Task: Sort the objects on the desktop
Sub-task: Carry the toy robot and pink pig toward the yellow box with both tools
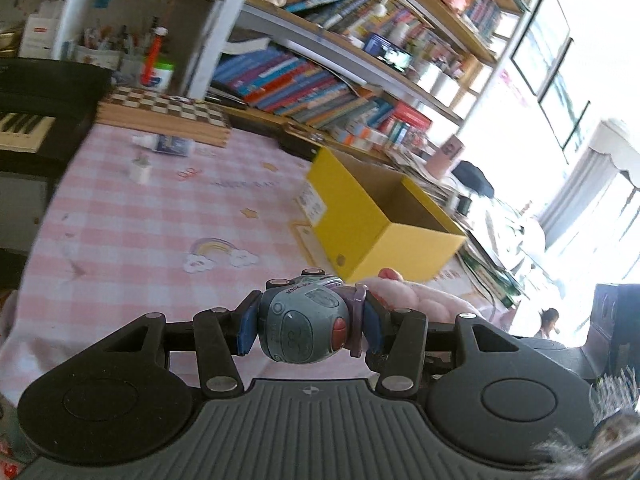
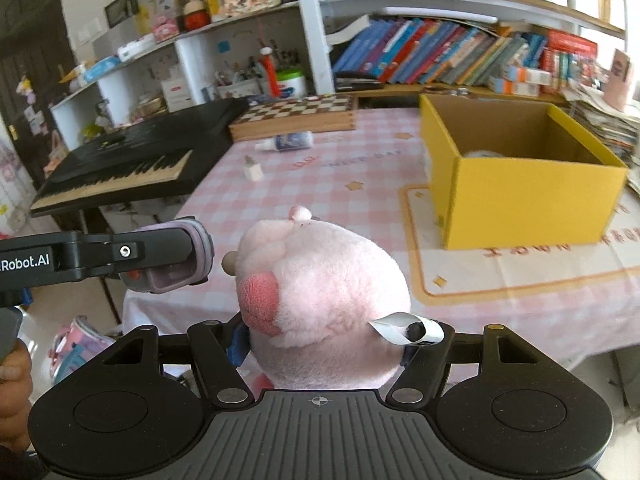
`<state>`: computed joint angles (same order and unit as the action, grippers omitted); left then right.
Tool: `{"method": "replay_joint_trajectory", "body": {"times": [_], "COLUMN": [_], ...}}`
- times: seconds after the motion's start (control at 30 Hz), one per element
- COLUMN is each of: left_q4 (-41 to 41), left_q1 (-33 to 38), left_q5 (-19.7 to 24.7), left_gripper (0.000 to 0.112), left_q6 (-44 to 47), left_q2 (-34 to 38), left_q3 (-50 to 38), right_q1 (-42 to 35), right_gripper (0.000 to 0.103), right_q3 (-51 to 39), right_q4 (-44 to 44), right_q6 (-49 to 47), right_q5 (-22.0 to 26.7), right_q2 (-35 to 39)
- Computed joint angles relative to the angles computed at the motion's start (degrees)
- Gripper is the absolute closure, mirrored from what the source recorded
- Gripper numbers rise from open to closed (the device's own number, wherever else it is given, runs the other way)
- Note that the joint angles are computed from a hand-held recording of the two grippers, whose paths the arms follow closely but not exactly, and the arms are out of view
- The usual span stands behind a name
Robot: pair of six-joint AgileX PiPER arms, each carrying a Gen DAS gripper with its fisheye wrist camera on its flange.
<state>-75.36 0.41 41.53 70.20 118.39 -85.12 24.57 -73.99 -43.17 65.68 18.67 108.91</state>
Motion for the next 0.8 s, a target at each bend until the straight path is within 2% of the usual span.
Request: {"method": "replay_joint_trajectory", "body": {"times": [0.2,0.37,0.8], "left_q4": [2.23,4.01,7.24], "left_q1": [-2.07,-3.59,-7.35], "left_q5": [3.59,6.08,8.77], "left_gripper": [0.064,0.064,0.064], "left_q6": [-0.24,-0.63,-3.43], "left_q2": [1.81,3.24,5.71], "left_q3": [-2.73,-4.89,-8.89], "right_q1": [0.37,0.45,-0.78], "right_gripper": [0.036,0.036,0.036], "right_q3": [5.04,8.35,13.34], "right_q4": [-7.72,-10.55,-11.65], "right_q6": [11.78,17.83,22.1], "right_q5": [2.43,4.26,5.94], "right_q2": [-3.14,-5.27,-8.56]}}
